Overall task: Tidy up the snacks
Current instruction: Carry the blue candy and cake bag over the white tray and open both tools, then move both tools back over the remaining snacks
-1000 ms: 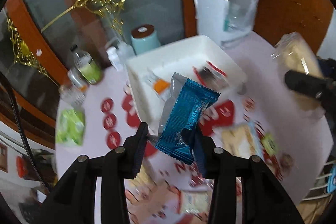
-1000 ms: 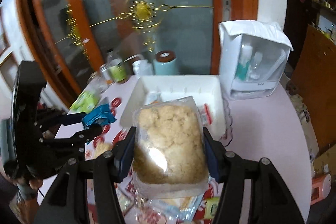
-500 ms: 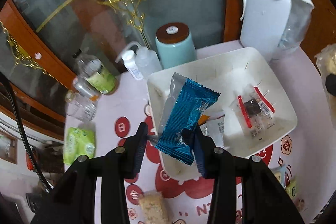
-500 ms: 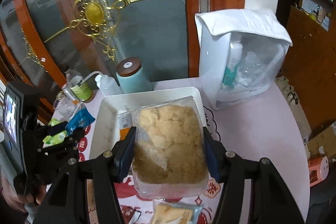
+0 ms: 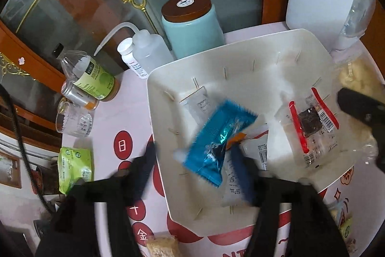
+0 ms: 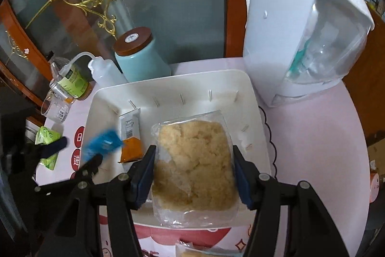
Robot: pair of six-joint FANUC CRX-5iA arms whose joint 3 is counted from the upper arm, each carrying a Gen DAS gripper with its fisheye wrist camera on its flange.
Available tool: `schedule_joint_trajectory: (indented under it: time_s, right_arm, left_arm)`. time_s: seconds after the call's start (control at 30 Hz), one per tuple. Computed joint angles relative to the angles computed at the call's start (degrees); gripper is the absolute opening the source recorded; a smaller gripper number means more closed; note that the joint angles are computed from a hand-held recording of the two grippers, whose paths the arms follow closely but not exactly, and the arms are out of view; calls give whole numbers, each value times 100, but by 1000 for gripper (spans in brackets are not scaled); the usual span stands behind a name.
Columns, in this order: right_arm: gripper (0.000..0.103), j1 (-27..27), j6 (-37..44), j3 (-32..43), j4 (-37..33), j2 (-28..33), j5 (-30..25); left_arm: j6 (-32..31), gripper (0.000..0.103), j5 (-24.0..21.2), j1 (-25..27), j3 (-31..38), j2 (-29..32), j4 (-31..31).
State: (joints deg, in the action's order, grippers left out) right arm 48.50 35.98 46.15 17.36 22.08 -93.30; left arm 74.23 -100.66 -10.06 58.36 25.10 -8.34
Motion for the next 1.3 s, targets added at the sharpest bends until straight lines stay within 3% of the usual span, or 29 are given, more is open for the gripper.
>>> schedule_joint_trajectory:
  time_s: [0.07,0.1,0.47,0.77,1.3]
  right_arm:
    - [90,70,-40,-288,211,-131,296]
    - [97,80,-48,-362,237,-176,402]
    - [98,258,4,-300,343,-293,556]
    - [98,678,-88,-253,793,-505,207]
    - [98,2520,-1108,-1344,2193,-1691,-538]
  left_arm:
    - [31,84,222,48,-216,-131,93]
    - [37,85,257,76,-255,-164,124]
    - [-12,85,550,109,-672,-676,-61]
    - [-74,85,489,200,-751,-1157,151]
    - [-813,85,598,605,-2029,-3090,864]
